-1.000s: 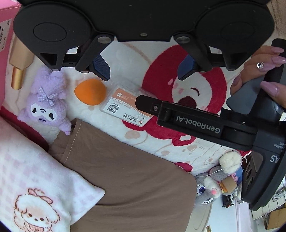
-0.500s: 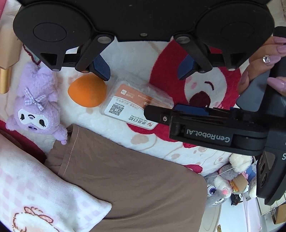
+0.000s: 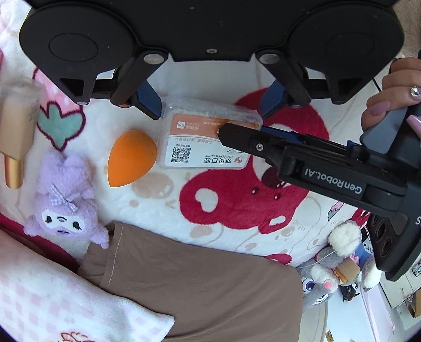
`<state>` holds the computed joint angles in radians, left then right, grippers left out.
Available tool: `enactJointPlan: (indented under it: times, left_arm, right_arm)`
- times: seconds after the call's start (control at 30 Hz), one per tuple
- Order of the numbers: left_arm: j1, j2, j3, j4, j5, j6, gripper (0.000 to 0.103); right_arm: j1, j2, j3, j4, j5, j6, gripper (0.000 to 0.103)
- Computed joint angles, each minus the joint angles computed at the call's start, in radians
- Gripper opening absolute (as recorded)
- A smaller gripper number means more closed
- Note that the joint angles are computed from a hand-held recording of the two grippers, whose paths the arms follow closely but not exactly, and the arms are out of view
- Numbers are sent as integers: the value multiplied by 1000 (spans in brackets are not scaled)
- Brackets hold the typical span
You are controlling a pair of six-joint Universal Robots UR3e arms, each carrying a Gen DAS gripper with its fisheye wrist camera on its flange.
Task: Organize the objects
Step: 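Move both grippers to the orange-labelled floss box and close on it, then lift the floss box and lower it into the pink box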
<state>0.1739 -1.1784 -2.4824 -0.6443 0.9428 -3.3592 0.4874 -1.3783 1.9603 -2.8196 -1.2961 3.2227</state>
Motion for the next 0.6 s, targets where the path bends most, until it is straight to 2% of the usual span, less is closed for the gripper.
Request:
enactJointPlan:
  times: [0.2,0.3,0.43,0.6]
  left_arm:
    - [-3,-20,-8,-29,-60,-12,43]
    - [-36,-55,-3,26,-32,-48,44]
    - [-113,-114,12,143,46,-92,53]
    - [-166,-143,22,210,96,-124,53]
  right_arm:
    - [33,-53,28,52,-77,-11,92]
    - [24,-28,16,55,-68,11,92]
    - [44,24,12,-19,-100,24,96]
    - [92,67,-13,-50,-172,15,99]
